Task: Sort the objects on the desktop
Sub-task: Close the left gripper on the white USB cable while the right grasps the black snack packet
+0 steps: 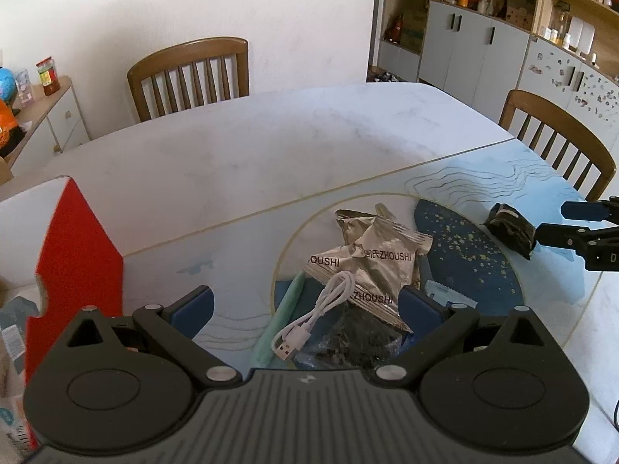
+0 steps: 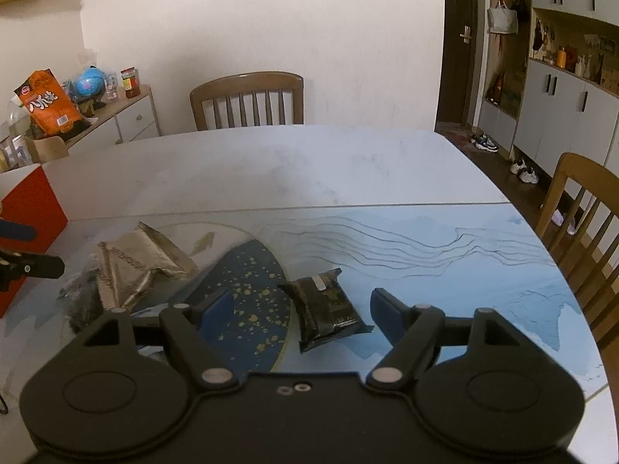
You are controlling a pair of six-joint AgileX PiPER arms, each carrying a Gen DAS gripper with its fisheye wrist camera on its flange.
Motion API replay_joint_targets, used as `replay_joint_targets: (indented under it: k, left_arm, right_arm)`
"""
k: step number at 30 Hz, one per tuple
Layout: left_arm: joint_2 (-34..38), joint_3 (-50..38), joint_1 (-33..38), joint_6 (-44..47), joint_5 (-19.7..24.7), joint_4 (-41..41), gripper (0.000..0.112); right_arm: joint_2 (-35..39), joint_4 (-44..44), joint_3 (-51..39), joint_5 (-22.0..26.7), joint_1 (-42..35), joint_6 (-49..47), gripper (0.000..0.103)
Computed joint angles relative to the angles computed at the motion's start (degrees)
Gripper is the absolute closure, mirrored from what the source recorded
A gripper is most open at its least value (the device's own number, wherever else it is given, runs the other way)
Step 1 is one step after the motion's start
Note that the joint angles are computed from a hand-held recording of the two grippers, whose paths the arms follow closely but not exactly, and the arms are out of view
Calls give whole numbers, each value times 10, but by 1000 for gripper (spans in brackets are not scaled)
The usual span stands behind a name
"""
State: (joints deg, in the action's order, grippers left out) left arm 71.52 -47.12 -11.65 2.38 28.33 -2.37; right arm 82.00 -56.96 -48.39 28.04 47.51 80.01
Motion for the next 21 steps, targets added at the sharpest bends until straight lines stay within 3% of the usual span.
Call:
replay_joint_targets:
  k: [10,21]
  left_arm:
    - [38,2,1,20,-36,-12,13]
    - [55,16,16,93,-62,-76,49]
  right_arm:
    - [48,-6,-5,-63,-55,-17,25]
    - [75,5,-13,-95,-79,-50,27]
